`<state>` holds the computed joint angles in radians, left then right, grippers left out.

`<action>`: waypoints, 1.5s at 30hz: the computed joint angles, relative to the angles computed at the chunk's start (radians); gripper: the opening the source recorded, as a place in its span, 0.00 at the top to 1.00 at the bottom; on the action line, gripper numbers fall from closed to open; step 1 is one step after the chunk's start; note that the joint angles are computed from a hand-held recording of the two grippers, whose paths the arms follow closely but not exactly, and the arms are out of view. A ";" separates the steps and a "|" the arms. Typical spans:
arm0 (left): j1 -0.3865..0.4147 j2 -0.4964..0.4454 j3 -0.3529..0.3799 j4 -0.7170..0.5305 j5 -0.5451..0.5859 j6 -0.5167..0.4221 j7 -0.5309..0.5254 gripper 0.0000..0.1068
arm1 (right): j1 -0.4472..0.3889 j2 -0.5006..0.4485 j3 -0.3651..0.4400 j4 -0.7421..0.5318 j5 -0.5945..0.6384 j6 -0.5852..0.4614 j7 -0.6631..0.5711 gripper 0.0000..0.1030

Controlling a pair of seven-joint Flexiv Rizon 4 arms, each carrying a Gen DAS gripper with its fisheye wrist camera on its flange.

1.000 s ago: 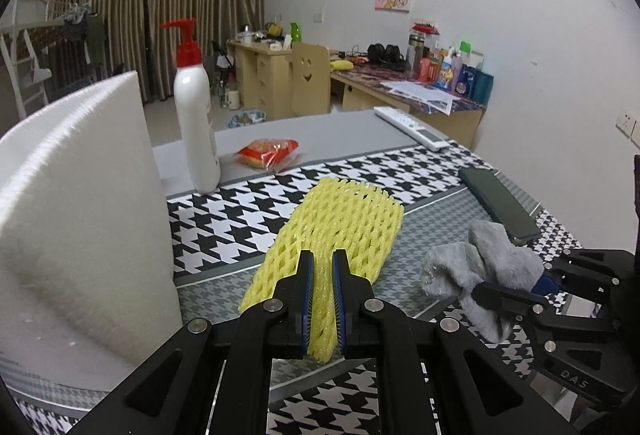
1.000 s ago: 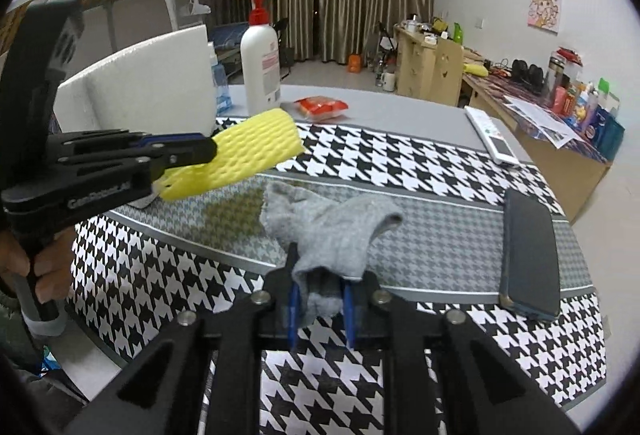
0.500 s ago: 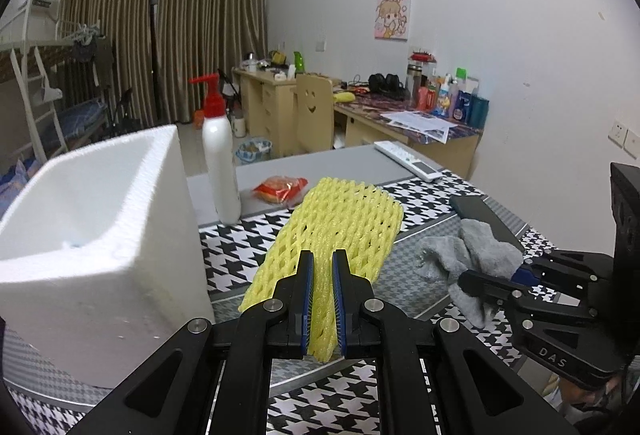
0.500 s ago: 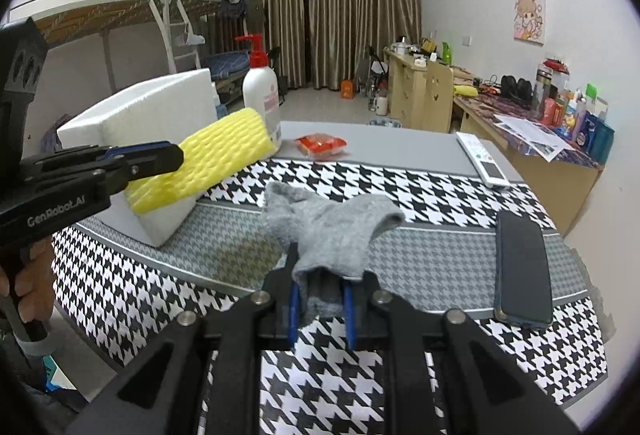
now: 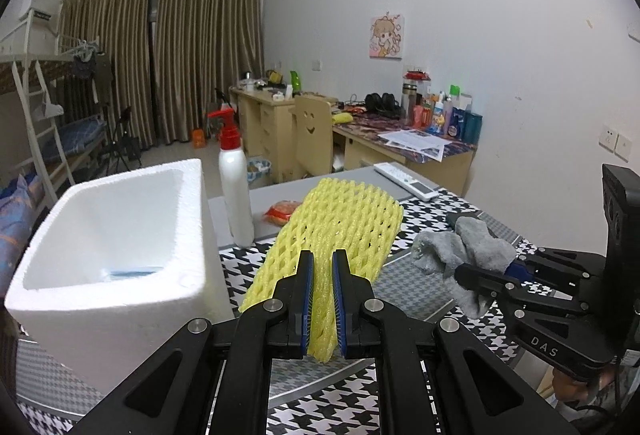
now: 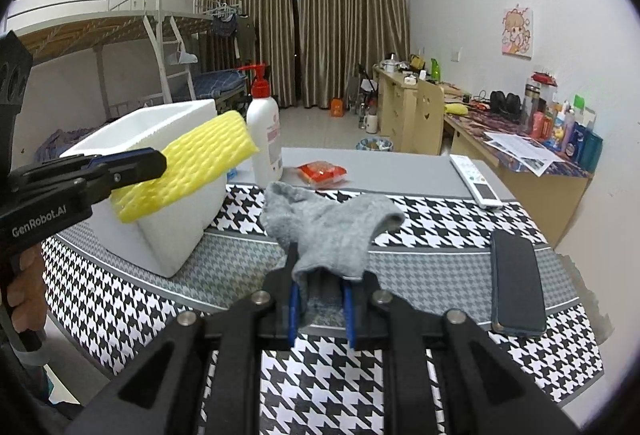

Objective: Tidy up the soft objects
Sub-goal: 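Lift and carry the sleeve and sock in both tools over the foam box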

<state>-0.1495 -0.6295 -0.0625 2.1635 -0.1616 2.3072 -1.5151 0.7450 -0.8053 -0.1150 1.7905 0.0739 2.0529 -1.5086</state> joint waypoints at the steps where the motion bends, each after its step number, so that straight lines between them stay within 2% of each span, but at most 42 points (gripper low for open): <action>1: -0.002 0.001 0.001 -0.002 -0.003 0.000 0.001 0.91 | 0.002 0.001 -0.001 0.000 0.002 0.005 -0.001 0.79; 16: 0.009 0.035 0.008 0.025 0.014 0.055 0.006 0.91 | 0.039 0.017 -0.020 -0.006 0.066 0.048 -0.043 0.79; 26: 0.018 0.051 0.012 0.028 0.013 0.081 0.011 0.91 | 0.039 0.024 -0.003 -0.023 0.087 0.082 -0.080 0.79; 45: 0.008 0.068 0.028 0.045 -0.039 0.142 0.053 0.91 | 0.049 0.032 0.009 -0.063 0.116 0.085 -0.113 0.79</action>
<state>-0.1410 -0.5615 -0.0349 2.2081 -0.2002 2.4489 -1.4619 0.7939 -0.7731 -0.1056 1.7276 0.1900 2.1384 -1.6218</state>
